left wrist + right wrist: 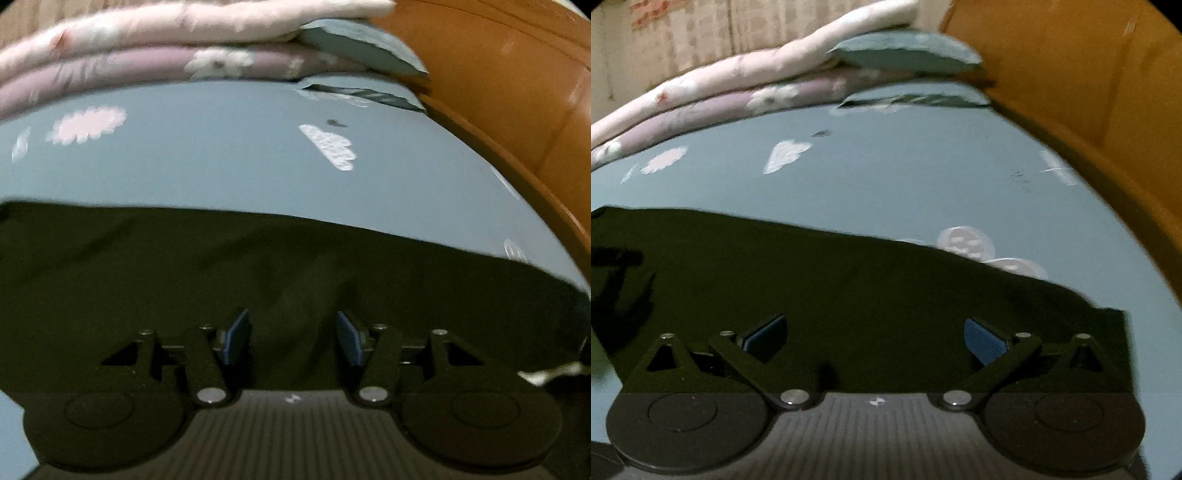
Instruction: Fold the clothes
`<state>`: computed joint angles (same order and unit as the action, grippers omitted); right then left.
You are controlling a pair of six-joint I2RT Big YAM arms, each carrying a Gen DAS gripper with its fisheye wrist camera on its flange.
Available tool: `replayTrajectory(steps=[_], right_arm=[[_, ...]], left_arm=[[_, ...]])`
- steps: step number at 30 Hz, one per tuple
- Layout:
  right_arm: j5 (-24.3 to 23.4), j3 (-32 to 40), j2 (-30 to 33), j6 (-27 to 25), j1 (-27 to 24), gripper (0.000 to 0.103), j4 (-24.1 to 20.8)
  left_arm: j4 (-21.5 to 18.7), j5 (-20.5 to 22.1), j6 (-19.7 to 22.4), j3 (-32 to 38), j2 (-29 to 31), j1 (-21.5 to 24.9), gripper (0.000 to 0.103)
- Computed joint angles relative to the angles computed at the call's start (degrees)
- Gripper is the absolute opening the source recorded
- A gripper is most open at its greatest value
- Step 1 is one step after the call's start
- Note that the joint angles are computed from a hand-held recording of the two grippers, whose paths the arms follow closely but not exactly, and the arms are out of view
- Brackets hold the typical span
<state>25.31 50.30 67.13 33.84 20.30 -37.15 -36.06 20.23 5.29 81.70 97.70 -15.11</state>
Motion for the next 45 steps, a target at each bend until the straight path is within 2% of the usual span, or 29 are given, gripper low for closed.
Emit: replayTrajectory(steps=[2, 3, 4, 5, 7, 9, 11, 12, 15, 18, 21, 28, 30, 32, 35, 37, 39, 43, 45], right_arm=[[-2.18, 1.04, 2.85, 1.25, -0.03, 0.103, -1.2], [-3.78, 1.36, 4.16, 1.89, -0.2, 0.103, -1.7], [-4.18, 1.33, 5.2, 2.58, -0.06, 0.103, -1.9], [-2.35, 0.77, 5.14, 2.64, 1.03, 0.103, -1.18], [-1.33, 0.99, 5.72, 3.28, 1.47, 0.103, -1.1], [-1.23, 1.47, 6.06, 4.13, 1.44, 0.103, -1.74], [-1.27, 2.59, 6.76, 4.68, 1.52, 0.103, -3.3], [-1.24, 3.06, 7.04, 4.94, 1.61, 0.103, -4.11], [-1.14, 2.99, 6.92, 5.02, 1.7, 0.103, -4.49], [-0.91, 2.18, 6.0, 5.11, 1.85, 0.103, -4.39], [-0.58, 2.41, 6.3, 5.42, 1.98, 0.103, -4.63], [-0.36, 3.2, 6.85, 6.13, 2.09, 0.103, -5.56], [-0.21, 3.29, 6.92, 6.3, 2.17, 0.103, -5.64], [-0.05, 3.37, 6.99, 6.47, 2.24, 0.103, -5.72], [0.16, 3.28, 7.02, 6.61, 2.3, 0.103, -5.53], [0.26, 3.37, 7.12, 6.76, 2.35, 0.103, -5.61], [0.34, 3.39, 7.15, 6.84, 2.37, 0.103, -5.63], [0.4, 3.46, 7.22, 7.03, 2.35, 0.103, -5.72], [0.48, 3.52, 7.28, 7.06, 2.38, 0.103, -5.79]], left_arm=[[-1.27, 0.62, -1.1, 0.6, 1.43, 0.34, 0.054], [-0.15, 1.15, 0.12, -0.54, 0.85, 0.46, 0.058], [-0.92, 1.71, 1.96, -0.84, 0.47, 0.59, 0.06], [-2.0, 2.5, 3.42, -0.8, 0.12, 0.85, 0.061], [-1.63, 5.06, 4.36, -0.4, -0.17, 2.26, 0.061], [1.06, 4.64, 2.07, 0.91, 0.59, 4.01, 0.062], [2.7, 1.95, -0.63, 3.38, 2.51, 5.6, 0.062], [3.12, 0.2, -2.64, 5.4, 4.21, 6.51, 0.061], [2.06, -3.34, -4.58, 10.45, 8.62, 8.21, 0.06], [-0.23, -3.85, -5.05, 15.22, 13.14, 9.55, 0.06], [0.99, -2.21, -4.09, 17.9, 15.54, 10.24, 0.062], [-0.55, -1.79, -8.02, 25.66, 20.26, 12.15, 0.063], [-2.5, -2.18, -8.09, 28.48, 21.46, 12.47, 0.061], [-3.72, -3.79, -7.11, 28.84, 20.67, 12.76, 0.059], [-2.17, 1.1, -4.52, 24.91, 16.99, 14.36, 0.063], [-3.23, 4.2, -1.27, 22.82, 15.18, 15.33, 0.066], [-4.81, 4.69, 0.4, 21.93, 14.86, 16.08, 0.066], [-5.45, -2.71, 0.55, 22.73, 17.21, 16.84, 0.065], [-3.92, -7.15, -0.57, 22.68, 17.07, 15.95, 0.065]])
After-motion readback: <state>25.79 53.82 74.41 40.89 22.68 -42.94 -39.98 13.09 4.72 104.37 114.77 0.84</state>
